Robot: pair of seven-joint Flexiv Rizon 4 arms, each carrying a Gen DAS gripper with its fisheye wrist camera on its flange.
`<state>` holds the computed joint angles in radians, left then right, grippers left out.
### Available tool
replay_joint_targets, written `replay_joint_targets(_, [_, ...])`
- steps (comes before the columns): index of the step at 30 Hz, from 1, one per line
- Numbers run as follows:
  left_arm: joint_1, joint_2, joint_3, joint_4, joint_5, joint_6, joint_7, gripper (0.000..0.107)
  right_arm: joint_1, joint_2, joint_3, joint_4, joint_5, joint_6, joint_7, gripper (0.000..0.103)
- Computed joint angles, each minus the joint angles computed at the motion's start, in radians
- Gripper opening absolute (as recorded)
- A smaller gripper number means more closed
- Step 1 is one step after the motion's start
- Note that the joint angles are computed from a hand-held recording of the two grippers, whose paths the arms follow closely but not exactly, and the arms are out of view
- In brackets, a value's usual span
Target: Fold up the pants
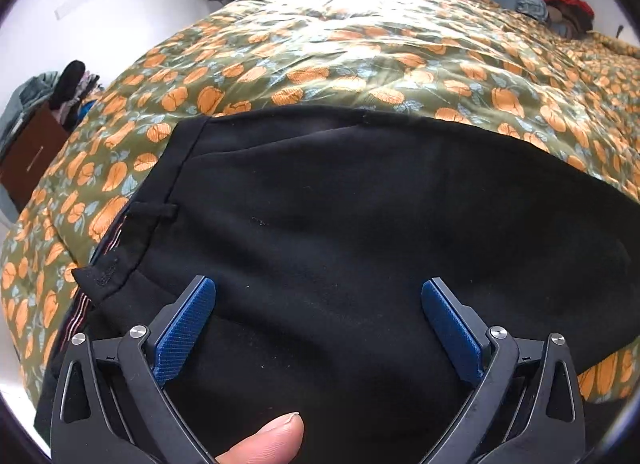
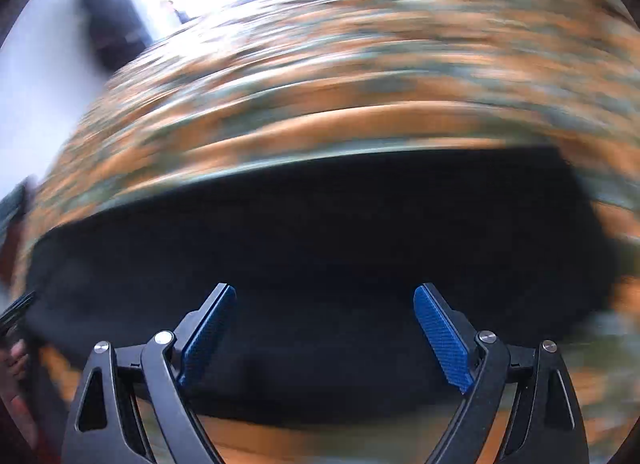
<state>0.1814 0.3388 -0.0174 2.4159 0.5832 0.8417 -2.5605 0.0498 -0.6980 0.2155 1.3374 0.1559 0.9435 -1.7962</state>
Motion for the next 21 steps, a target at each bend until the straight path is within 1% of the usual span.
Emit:
replay_joint_targets(1, [0.000, 0.001, 0.000, 0.001, 0.000, 0.001, 0.000, 0.103, 0.011, -0.004, -0.080, 0.012, -0.068, 0.041, 0.096, 0.090])
replay_joint_targets(2, [0.001, 0.000, 0.000, 0.002, 0.001, 0.004, -0.002, 0.103, 0.014, -0.009, -0.159, 0.029, -0.174, 0.074, 0.232, 0.090])
replay_joint_targets(3, [0.002, -0.002, -0.002, 0.002, 0.003, 0.006, -0.005, 0.103, -0.001, -0.007, -0.205, 0.033, -0.215, 0.092, 0.310, 0.090])
replay_joint_targets(4, [0.004, -0.007, -0.004, 0.004, 0.008, 0.011, -0.012, 0.103, -0.017, 0.002, -0.220, 0.038, -0.191, 0.118, 0.322, 0.090])
replay_joint_targets(5, [0.006, -0.012, -0.008, 0.005, 0.016, 0.015, -0.023, 0.103, -0.056, 0.015, -0.201, 0.029, -0.102, 0.147, 0.298, 0.090])
replay_joint_targets(6, [0.007, -0.015, -0.012, 0.005, 0.023, 0.016, -0.034, 0.103, -0.102, 0.023, -0.153, -0.003, 0.026, 0.122, 0.209, 0.090])
replay_joint_targets(7, [0.009, -0.019, -0.016, 0.006, 0.034, 0.018, -0.049, 0.103, -0.172, 0.027, -0.078, -0.056, 0.189, 0.060, 0.116, 0.090])
replay_joint_targets(8, [0.010, -0.021, -0.022, 0.004, 0.047, 0.017, -0.066, 0.103, -0.241, 0.020, -0.001, -0.100, 0.304, -0.008, 0.048, 0.089])
replay_joint_targets(9, [0.010, -0.024, -0.025, 0.002, 0.056, 0.013, -0.079, 0.103, -0.296, 0.006, 0.055, -0.148, 0.422, -0.099, 0.002, 0.090])
replay_joint_targets(10, [0.007, -0.026, -0.024, 0.000, 0.060, 0.010, -0.084, 0.103, -0.353, -0.026, 0.114, -0.204, 0.539, -0.217, -0.022, 0.089])
replay_joint_targets(11, [0.005, -0.029, -0.024, -0.002, 0.065, 0.007, -0.089, 0.103, -0.384, -0.053, 0.155, -0.235, 0.591, -0.285, -0.027, 0.089])
replay_joint_targets(12, [0.002, -0.032, -0.022, -0.005, 0.067, 0.005, -0.090, 0.103, -0.387, -0.076, 0.165, -0.262, 0.631, -0.343, -0.026, 0.089])
replay_joint_targets(13, [-0.001, -0.033, -0.018, -0.005, 0.068, 0.005, -0.090, 0.103, -0.362, -0.095, 0.153, -0.283, 0.630, -0.371, -0.012, 0.087])
replay_joint_targets(14, [-0.003, -0.034, -0.015, -0.006, 0.069, 0.006, -0.091, 0.103, -0.309, -0.105, 0.119, -0.281, 0.563, -0.347, 0.026, 0.084])
replay_joint_targets(15, [-0.006, -0.035, -0.015, -0.007, 0.071, 0.005, -0.094, 0.103, -0.248, -0.101, 0.057, -0.265, 0.521, -0.298, 0.074, 0.082])
replay_joint_targets(16, [-0.007, -0.037, -0.014, -0.007, 0.075, 0.008, -0.098, 0.103, -0.198, -0.104, -0.007, -0.261, 0.529, -0.266, 0.124, 0.077])
replay_joint_targets(17, [-0.008, -0.037, -0.014, -0.007, 0.079, 0.008, -0.103, 0.103, -0.173, -0.109, -0.039, -0.259, 0.556, -0.230, 0.162, 0.075])
replay_joint_targets(18, [-0.008, -0.039, -0.014, -0.007, 0.086, 0.011, -0.110, 0.103, -0.164, -0.122, -0.042, -0.262, 0.587, -0.164, 0.191, 0.075])
replay_joint_targets(19, [-0.007, -0.041, -0.017, -0.006, 0.096, 0.014, -0.120, 0.103, -0.145, -0.132, -0.059, -0.271, 0.615, -0.110, 0.200, 0.066])
replay_joint_targets(20, [-0.006, -0.045, -0.021, -0.007, 0.111, 0.018, -0.136, 0.103, -0.136, -0.139, -0.059, -0.277, 0.604, -0.077, 0.217, 0.049])
replay_joint_targets(21, [-0.007, -0.045, -0.020, -0.006, 0.117, 0.020, -0.141, 0.103, -0.120, -0.138, -0.070, -0.274, 0.592, -0.050, 0.230, 0.034])
